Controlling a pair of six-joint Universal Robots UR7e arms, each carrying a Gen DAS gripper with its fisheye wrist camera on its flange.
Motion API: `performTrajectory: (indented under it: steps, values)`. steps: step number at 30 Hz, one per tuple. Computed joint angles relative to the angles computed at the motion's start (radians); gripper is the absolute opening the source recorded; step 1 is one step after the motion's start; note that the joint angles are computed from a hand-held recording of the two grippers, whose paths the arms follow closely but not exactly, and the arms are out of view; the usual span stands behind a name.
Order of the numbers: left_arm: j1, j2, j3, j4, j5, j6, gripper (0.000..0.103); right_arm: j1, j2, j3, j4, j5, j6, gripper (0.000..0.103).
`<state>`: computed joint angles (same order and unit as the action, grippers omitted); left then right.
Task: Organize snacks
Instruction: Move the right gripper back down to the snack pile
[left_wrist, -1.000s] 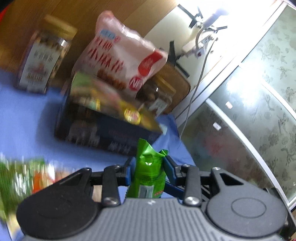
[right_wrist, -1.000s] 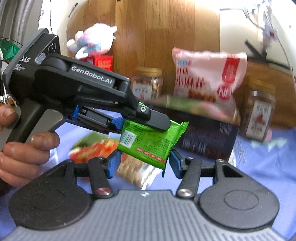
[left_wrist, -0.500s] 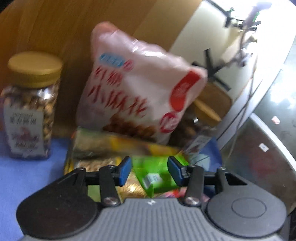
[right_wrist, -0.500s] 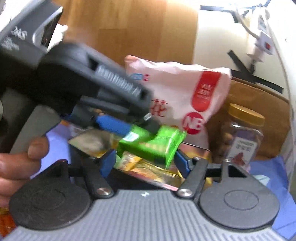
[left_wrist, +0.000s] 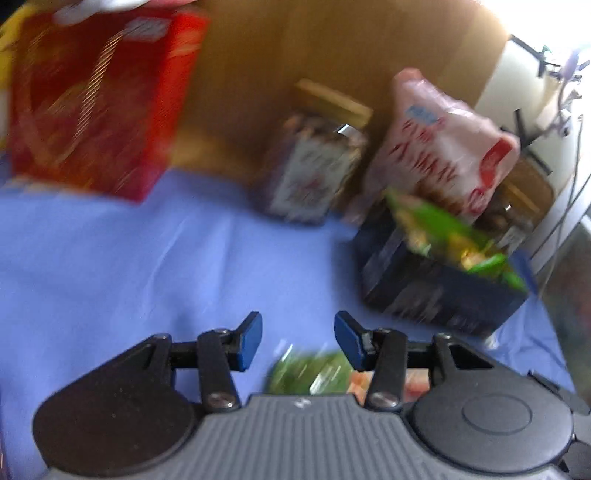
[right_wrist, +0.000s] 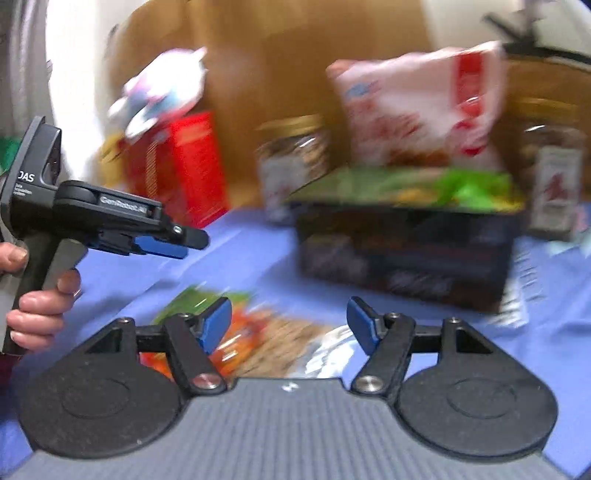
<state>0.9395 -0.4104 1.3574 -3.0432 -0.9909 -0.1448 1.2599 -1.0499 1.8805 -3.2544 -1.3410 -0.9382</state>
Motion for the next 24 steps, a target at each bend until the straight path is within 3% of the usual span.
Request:
performTrajectory:
  steps: [4, 7, 10, 11, 12, 13, 14, 15, 24]
  values:
    - [0.015, -0.069, 0.131, -0.031, -0.092, -0.06, 0.044, 0.047, 0.044, -0.029, -0.011, -0.109, -0.043, 0.071]
    - [0.018, -0.09, 0.179, -0.045, -0.159, -0.073, 0.044, 0.045, 0.054, -0.05, 0.017, -0.102, -0.029, 0.071]
    - [0.009, -0.088, 0.193, -0.054, -0.154, -0.059, 0.044, 0.045, 0.06, -0.059, 0.028, -0.095, -0.027, 0.069]
    - [0.004, -0.081, 0.192, -0.059, -0.147, -0.058, 0.044, 0.044, 0.057, -0.061, 0.051, -0.083, -0.028, 0.059]
    - [-0.002, -0.075, 0.19, -0.063, -0.138, -0.056, 0.044, 0.042, 0.051, -0.063, 0.08, -0.073, -0.03, 0.04]
    - [-0.007, -0.07, 0.187, -0.066, -0.127, -0.051, 0.044, 0.045, 0.046, -0.063, 0.097, -0.076, -0.023, 0.029]
    - [-0.011, -0.066, 0.194, -0.076, -0.115, -0.047, 0.044, 0.047, 0.043, -0.06, 0.102, -0.081, -0.015, 0.007]
    - [-0.018, -0.06, 0.192, -0.081, -0.096, -0.04, 0.043, 0.047, 0.039, -0.055, 0.104, -0.084, -0.009, 0.002]
    - [-0.063, -0.024, 0.174, -0.069, 0.049, -0.007, 0.044, 0.008, -0.022, 0.052, 0.038, -0.03, 0.034, 0.002]
